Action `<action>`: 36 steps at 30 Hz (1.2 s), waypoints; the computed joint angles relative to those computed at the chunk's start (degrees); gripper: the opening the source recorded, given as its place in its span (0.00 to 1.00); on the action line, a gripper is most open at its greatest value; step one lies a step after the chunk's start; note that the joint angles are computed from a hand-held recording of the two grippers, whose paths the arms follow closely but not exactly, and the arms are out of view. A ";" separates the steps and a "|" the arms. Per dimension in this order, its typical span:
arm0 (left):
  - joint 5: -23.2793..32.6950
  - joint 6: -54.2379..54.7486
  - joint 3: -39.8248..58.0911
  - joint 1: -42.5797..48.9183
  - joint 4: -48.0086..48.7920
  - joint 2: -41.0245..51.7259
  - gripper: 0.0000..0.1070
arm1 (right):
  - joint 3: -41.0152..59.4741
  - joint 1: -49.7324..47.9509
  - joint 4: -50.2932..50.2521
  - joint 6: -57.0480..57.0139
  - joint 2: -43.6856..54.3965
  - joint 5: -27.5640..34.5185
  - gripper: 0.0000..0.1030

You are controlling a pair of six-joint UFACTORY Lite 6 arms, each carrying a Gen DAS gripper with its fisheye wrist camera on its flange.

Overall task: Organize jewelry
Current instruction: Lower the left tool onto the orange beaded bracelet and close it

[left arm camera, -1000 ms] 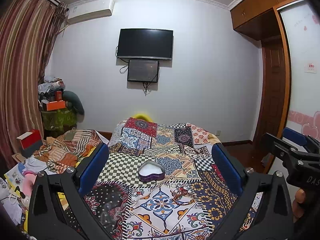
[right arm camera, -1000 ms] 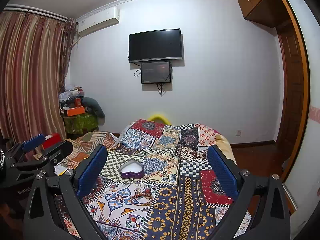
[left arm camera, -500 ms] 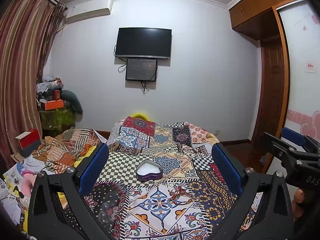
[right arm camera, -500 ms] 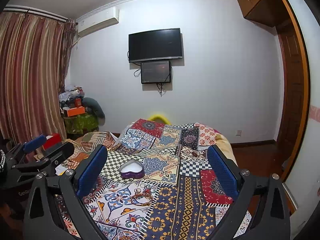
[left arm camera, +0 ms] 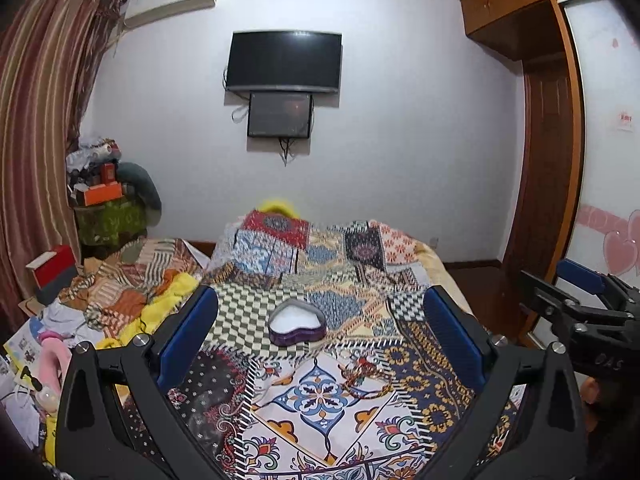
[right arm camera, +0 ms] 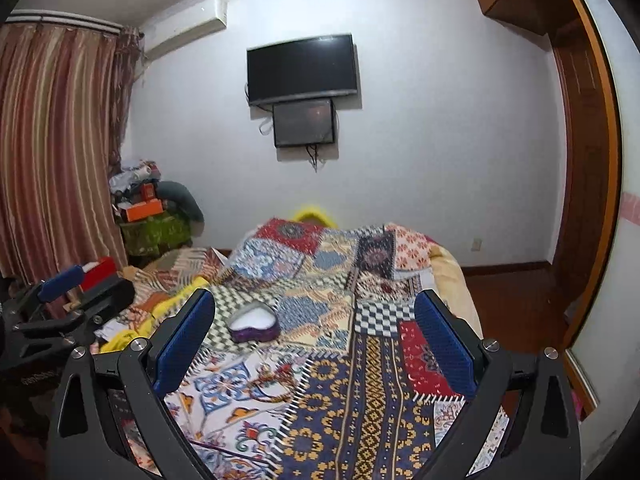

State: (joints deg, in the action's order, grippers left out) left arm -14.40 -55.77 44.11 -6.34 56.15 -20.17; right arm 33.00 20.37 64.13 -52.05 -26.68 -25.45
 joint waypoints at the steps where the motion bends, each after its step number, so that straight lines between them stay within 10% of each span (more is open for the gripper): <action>1: -0.40 -1.60 0.94 0.22 1.71 2.00 0.96 | -0.01 -1.02 -1.65 1.56 1.10 0.32 0.96; 13: 2.19 -8.16 13.86 -0.79 9.66 26.00 0.82 | 9.03 -12.68 -26.43 24.16 23.14 9.02 0.96; 22: 0.87 -37.32 24.49 0.01 39.04 41.90 0.63 | 16.73 -16.17 -57.74 52.54 37.34 12.77 0.96; 36: -7.81 -50.77 33.48 -1.09 54.02 51.76 0.38 | 21.89 -16.40 -74.82 66.40 43.91 14.45 0.72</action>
State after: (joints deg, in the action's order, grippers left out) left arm -22.21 -106.53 77.59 -7.42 110.18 31.59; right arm 54.89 3.97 -10.69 14.36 17.23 -11.00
